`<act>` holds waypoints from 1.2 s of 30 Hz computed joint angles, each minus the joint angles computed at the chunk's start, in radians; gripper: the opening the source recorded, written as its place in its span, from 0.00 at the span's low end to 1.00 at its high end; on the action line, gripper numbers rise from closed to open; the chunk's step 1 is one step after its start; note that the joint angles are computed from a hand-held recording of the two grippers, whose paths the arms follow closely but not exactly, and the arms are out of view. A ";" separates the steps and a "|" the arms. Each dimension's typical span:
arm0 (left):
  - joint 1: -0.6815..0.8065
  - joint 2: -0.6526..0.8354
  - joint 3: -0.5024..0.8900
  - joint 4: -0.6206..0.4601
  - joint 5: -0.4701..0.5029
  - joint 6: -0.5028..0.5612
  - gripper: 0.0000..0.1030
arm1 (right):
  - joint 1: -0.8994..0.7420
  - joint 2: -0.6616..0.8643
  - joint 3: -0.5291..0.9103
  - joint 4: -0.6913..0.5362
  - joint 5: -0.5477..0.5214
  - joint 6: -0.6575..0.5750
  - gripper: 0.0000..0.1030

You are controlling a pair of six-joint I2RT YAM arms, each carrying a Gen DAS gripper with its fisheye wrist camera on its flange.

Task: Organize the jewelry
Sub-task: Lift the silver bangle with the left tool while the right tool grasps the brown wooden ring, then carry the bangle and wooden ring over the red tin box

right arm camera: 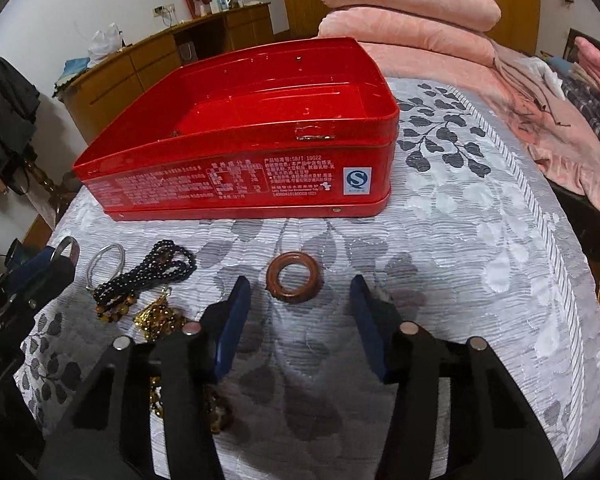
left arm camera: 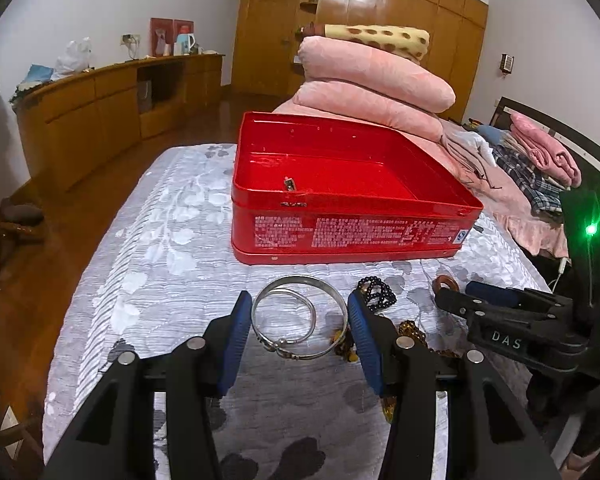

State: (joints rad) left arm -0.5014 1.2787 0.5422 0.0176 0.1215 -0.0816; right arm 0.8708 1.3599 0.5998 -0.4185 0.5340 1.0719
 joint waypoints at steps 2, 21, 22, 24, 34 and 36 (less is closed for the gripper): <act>0.001 0.011 0.005 0.003 0.004 0.000 0.47 | -0.001 0.011 0.011 -0.004 -0.001 -0.005 0.44; 0.001 -0.002 0.015 0.005 0.006 0.000 0.47 | 0.099 -0.067 0.057 -0.139 0.096 0.040 0.27; 0.001 -0.008 0.017 0.003 0.006 0.000 0.47 | 0.110 -0.077 0.067 -0.158 0.110 0.044 0.27; -0.003 -0.021 0.023 -0.006 0.002 -0.001 0.47 | 0.130 -0.094 0.089 -0.197 0.138 0.051 0.27; -0.011 -0.050 0.065 -0.031 -0.002 0.001 0.47 | 0.127 -0.138 0.145 -0.246 0.189 0.001 0.27; -0.015 -0.052 0.077 -0.034 -0.006 0.002 0.47 | 0.116 -0.142 0.149 -0.240 0.189 -0.015 0.27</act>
State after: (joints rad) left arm -0.5167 1.2263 0.6190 -0.0168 0.1150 -0.0797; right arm 0.9873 1.2181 0.7492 -0.6588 0.7231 1.0565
